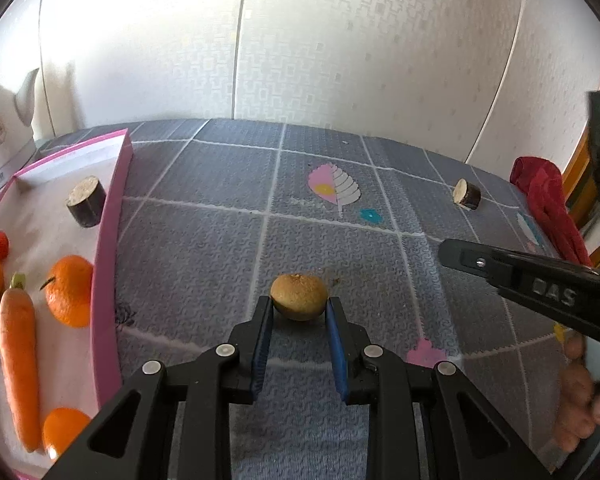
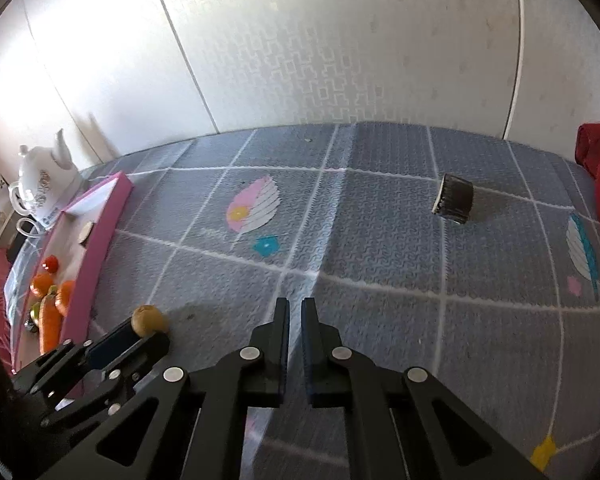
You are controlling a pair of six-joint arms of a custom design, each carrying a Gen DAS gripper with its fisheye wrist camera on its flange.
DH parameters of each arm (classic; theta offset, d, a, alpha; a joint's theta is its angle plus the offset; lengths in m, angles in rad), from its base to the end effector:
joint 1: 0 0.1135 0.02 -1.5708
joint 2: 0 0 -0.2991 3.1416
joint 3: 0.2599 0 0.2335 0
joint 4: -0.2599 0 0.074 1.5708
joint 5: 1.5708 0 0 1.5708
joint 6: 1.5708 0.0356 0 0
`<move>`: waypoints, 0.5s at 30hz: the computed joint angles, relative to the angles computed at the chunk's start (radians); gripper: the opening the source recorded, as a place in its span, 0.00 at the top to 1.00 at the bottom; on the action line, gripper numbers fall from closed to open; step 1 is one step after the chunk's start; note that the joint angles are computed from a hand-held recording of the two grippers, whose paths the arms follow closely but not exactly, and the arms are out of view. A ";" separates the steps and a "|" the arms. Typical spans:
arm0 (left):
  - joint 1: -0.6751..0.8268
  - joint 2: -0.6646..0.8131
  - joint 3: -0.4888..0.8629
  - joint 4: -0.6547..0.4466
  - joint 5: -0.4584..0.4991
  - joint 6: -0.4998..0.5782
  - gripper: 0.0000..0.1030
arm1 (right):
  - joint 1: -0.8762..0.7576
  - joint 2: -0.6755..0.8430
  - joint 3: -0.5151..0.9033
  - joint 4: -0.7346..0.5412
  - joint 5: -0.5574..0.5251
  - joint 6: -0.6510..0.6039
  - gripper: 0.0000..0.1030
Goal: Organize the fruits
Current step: 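Hold the brown fruit in the left tool while the right tool grasps the dark cylinder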
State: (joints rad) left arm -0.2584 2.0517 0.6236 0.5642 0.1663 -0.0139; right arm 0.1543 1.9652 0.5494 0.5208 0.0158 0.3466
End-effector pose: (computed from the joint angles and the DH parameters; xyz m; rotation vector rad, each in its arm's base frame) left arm 0.3086 -0.0877 0.0809 0.3726 2.4165 -0.3242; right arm 0.2942 0.0452 0.0904 0.2446 2.4639 0.1967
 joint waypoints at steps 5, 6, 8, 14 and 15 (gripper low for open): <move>0.020 -0.031 -0.043 0.027 0.012 0.014 0.74 | 0.026 -0.122 -0.115 0.045 0.058 0.008 0.94; 0.027 -0.035 -0.047 0.029 0.028 0.014 0.74 | 0.016 -0.138 -0.137 0.056 0.067 0.017 0.94; 0.030 -0.037 -0.050 0.032 0.032 0.017 0.74 | -0.029 -0.157 -0.173 0.089 0.064 0.034 0.94; 0.031 -0.038 -0.030 0.015 0.051 0.006 0.74 | -0.167 -0.105 -0.172 0.127 0.071 0.074 0.65; 0.031 -0.035 -0.023 0.009 0.056 -0.001 0.74 | -0.181 -0.098 -0.159 0.128 0.069 0.076 0.63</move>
State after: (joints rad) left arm -0.2271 2.0166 0.6009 0.5734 0.2223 -0.0150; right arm -0.0270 1.8673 0.3907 0.6487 0.0845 0.4224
